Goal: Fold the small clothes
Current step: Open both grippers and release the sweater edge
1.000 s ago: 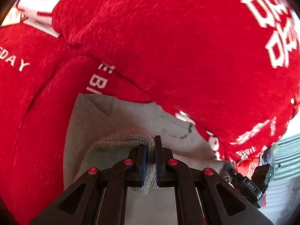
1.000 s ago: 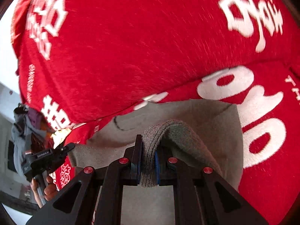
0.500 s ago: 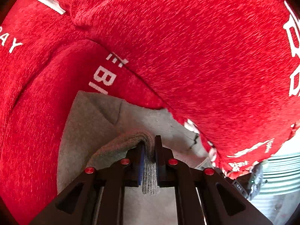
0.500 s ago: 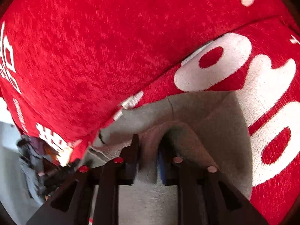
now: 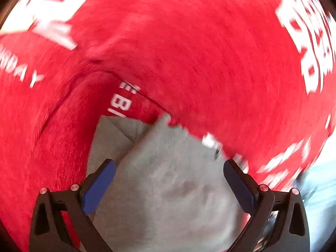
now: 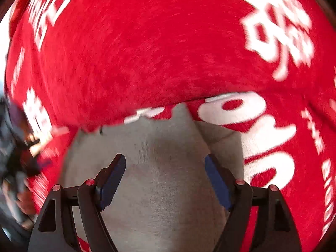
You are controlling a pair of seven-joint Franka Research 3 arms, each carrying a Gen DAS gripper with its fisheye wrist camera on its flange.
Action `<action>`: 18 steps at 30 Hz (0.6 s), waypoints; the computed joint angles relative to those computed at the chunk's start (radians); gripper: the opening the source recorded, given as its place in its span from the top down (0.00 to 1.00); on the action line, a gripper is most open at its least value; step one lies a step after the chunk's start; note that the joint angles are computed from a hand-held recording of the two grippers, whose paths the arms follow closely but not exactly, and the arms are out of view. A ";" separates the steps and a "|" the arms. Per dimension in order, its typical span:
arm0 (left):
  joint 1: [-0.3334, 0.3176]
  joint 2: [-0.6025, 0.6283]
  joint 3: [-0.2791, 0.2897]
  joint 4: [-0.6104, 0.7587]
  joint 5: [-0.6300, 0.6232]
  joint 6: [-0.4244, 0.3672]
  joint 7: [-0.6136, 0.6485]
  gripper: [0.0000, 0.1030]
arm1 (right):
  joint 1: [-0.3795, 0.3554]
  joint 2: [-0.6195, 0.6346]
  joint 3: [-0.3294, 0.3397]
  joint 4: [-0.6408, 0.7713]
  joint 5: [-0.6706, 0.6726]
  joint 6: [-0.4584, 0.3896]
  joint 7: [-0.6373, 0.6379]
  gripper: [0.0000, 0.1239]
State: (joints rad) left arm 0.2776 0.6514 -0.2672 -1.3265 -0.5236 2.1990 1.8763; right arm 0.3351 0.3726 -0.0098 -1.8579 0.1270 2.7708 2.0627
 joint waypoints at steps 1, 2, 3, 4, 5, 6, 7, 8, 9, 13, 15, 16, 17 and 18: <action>-0.012 0.002 0.003 0.002 0.025 -0.005 0.017 0.00 | 0.012 0.024 -0.007 0.039 -0.031 -0.033 -0.008 0.35; -0.042 -0.007 0.006 -0.018 0.068 0.015 0.048 0.00 | 0.027 0.062 -0.014 0.098 -0.067 -0.078 -0.019 0.35; -0.059 -0.010 0.008 -0.029 0.090 0.037 0.061 0.00 | 0.039 0.095 -0.020 0.148 -0.095 -0.116 -0.026 0.35; -0.099 -0.006 0.021 -0.039 0.147 0.084 0.077 0.00 | 0.055 0.138 -0.029 0.212 -0.128 -0.169 -0.033 0.35; -0.111 -0.008 0.026 -0.057 0.174 0.115 0.087 0.00 | 0.070 0.181 -0.040 0.277 -0.163 -0.222 -0.039 0.35; -0.145 0.009 0.050 -0.050 0.234 0.155 0.074 0.00 | 0.080 0.206 -0.049 0.308 -0.188 -0.248 -0.042 0.35; -0.167 0.024 0.071 -0.034 0.281 0.167 0.041 0.00 | 0.087 0.236 -0.059 0.348 -0.211 -0.283 -0.045 0.35; -0.181 0.053 0.092 -0.004 0.322 0.168 -0.002 0.00 | 0.091 0.260 -0.069 0.378 -0.231 -0.318 -0.047 0.35; -0.184 0.091 0.111 0.038 0.349 0.159 -0.055 0.00 | 0.086 0.267 -0.076 0.379 -0.238 -0.334 -0.044 0.35; -0.112 0.132 0.076 0.049 0.353 0.199 -0.072 0.00 | 0.012 0.216 -0.055 0.231 -0.149 -0.223 -0.020 0.35; -0.113 0.149 0.100 0.086 0.389 0.152 -0.134 0.00 | -0.025 0.186 -0.034 0.166 -0.088 -0.153 -0.021 0.36; -0.093 0.158 0.083 0.105 0.373 0.122 -0.139 0.01 | -0.025 0.176 -0.039 0.155 -0.078 -0.143 -0.010 0.37; -0.074 0.150 0.073 0.093 0.356 0.129 -0.153 0.01 | -0.009 0.173 -0.057 0.163 -0.093 -0.164 0.015 0.37; -0.058 0.115 0.066 0.047 0.337 0.176 -0.160 0.01 | 0.024 0.167 -0.089 0.173 -0.136 -0.188 0.057 0.37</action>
